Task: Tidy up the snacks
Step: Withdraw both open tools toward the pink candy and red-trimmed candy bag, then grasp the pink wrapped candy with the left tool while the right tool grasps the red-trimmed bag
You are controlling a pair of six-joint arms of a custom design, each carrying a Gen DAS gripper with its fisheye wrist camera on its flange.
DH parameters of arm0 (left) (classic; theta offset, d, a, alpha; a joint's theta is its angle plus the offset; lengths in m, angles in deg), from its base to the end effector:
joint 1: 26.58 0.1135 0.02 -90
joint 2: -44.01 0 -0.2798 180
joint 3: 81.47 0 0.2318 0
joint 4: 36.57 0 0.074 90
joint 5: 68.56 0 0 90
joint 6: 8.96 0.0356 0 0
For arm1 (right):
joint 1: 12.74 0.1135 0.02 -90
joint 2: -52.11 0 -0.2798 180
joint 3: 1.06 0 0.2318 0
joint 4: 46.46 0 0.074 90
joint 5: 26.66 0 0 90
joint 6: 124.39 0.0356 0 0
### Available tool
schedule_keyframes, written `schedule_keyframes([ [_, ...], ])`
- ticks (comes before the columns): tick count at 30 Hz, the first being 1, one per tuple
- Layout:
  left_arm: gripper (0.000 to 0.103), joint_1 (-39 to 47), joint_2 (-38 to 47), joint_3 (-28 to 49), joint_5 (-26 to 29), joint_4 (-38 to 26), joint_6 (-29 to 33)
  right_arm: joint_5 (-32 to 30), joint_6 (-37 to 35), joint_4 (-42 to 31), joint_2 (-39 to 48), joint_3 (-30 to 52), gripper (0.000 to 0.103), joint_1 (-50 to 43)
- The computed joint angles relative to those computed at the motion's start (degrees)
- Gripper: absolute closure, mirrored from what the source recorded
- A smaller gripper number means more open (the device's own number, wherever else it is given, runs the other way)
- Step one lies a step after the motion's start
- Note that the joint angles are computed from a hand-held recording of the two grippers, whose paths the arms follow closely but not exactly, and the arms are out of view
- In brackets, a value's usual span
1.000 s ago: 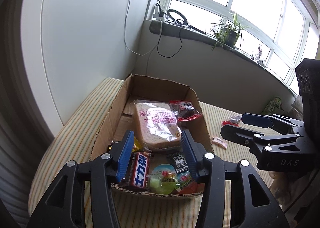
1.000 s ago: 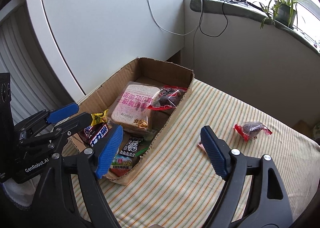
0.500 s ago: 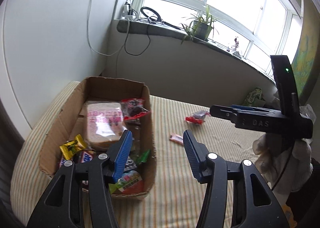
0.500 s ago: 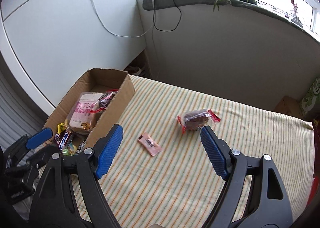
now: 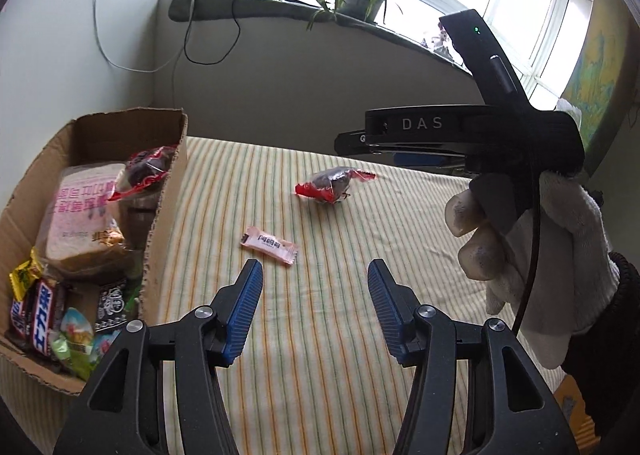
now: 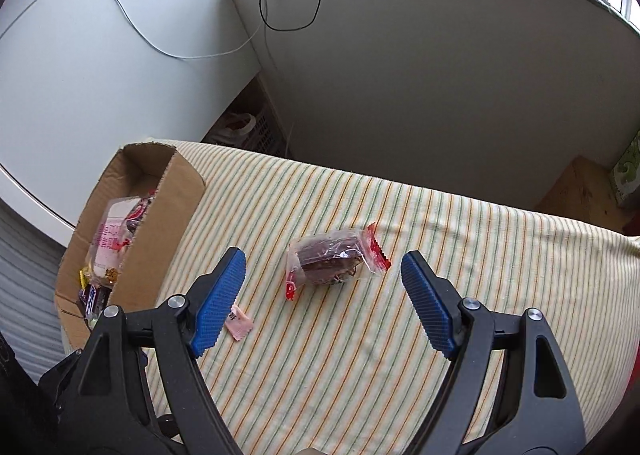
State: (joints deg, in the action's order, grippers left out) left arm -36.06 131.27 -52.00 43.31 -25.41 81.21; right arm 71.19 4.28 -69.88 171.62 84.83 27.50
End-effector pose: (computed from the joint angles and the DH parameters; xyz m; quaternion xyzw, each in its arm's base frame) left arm 0.1987 -0.0466 0.1190 0.1466 0.9032 -0.2051 0.3473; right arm 0.3163 0.2613 0.1370 0.0063 0.9568 0.1292 0.2602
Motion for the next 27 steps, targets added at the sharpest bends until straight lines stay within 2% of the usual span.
schedule_keyframes([
  [3,0.049,-1.7,5.2,1.6,-1.6,2.5,-2.3,-0.6,3.0,0.9,1.1,-0.5,0.02,-0.7],
  [6,0.049,-1.9,9.6,3.1,-2.2,4.0,-3.3,-4.7,3.6,4.2,2.2,-1.3,0.02,-1.7],
  [16,0.049,-2.2,18.2,7.6,-3.2,4.5,-5.0,-7.0,4.6,1.2,9.1,6.4,0.021,-3.3],
  [19,0.049,-2.3,19.6,8.3,-3.6,4.8,-5.2,-6.0,3.5,0.1,9.9,7.8,0.021,-2.5],
  [24,0.049,-3.9,20.6,9.9,-5.3,4.8,-6.3,-0.9,0.0,-4.4,11.1,10.2,0.021,-0.5],
  [27,0.049,-4.6,20.6,10.0,-6.0,5.2,-7.0,-0.9,-0.9,-6.6,12.4,11.6,0.029,-0.5],
])
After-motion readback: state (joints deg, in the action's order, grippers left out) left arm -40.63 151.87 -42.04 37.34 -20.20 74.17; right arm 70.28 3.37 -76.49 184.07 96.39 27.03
